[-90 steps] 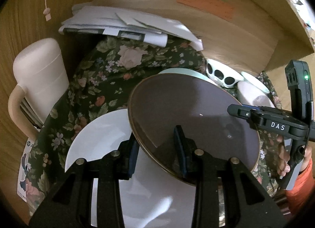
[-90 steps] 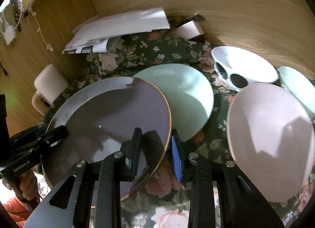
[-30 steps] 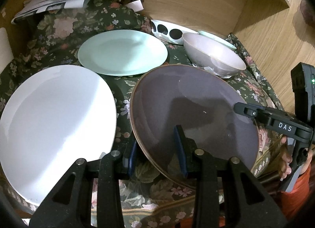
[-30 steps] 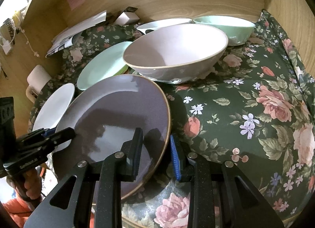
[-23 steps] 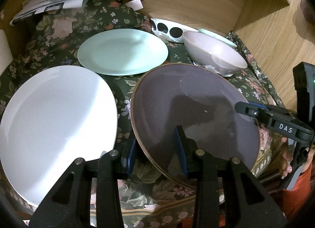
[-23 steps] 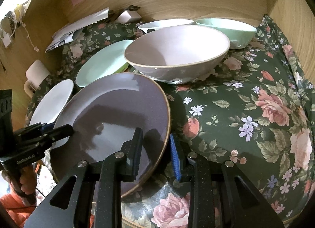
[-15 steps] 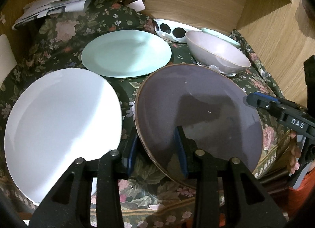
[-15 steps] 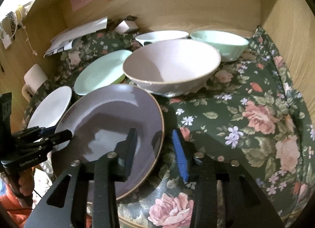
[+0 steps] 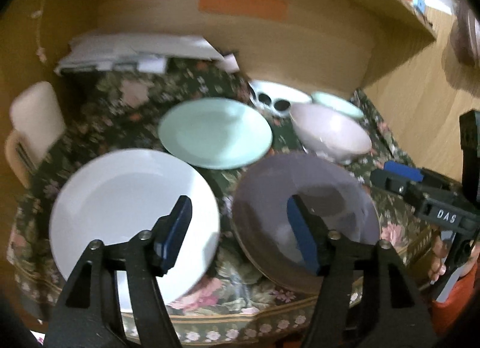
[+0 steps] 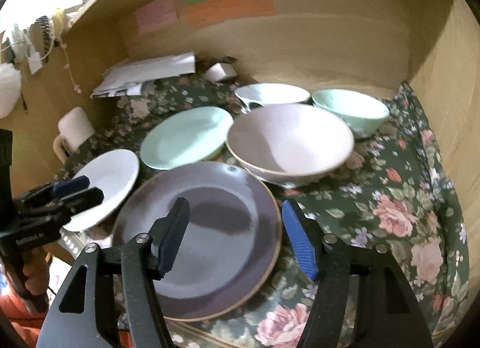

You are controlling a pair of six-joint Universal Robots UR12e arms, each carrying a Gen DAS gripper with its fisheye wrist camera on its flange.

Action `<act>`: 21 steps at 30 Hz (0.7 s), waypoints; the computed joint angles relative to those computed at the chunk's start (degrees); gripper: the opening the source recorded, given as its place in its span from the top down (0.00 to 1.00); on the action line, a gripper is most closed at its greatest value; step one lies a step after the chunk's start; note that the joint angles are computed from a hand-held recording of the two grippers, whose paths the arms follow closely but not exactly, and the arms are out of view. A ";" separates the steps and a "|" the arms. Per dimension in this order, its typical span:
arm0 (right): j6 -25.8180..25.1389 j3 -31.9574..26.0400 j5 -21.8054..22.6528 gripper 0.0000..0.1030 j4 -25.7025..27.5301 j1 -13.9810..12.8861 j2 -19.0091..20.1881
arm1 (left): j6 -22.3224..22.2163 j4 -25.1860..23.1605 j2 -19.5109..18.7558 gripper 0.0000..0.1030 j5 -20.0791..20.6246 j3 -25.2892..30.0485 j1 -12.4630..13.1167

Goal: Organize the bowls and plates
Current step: 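Lower the dark brown plate onto the cloth and open both tools, then close the left tool on the white plate rim while the right tool grips it too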

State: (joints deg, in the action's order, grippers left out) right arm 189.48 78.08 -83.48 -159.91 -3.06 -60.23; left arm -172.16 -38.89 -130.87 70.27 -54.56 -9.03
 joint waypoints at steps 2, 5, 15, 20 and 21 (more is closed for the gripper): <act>-0.51 -0.49 0.59 0.39 -0.63 0.19 0.25 | -0.97 1.95 0.25 0.32 1.37 -0.27 0.28; -0.92 -1.37 1.25 0.31 -1.38 0.52 0.83 | -1.97 4.11 0.43 0.26 3.44 -0.51 0.73; -3.66 -7.03 4.83 0.29 2.49 1.75 4.25 | -4.10 6.02 0.78 0.19 11.80 -1.83 2.43; -5.31 -10.52 6.61 0.29 6.18 2.45 6.25 | -4.99 3.50 0.34 0.19 14.68 -1.63 3.53; -6.13 -10.94 7.57 0.29 5.81 2.43 6.68 | -5.21 2.83 0.21 0.19 14.85 -1.49 3.74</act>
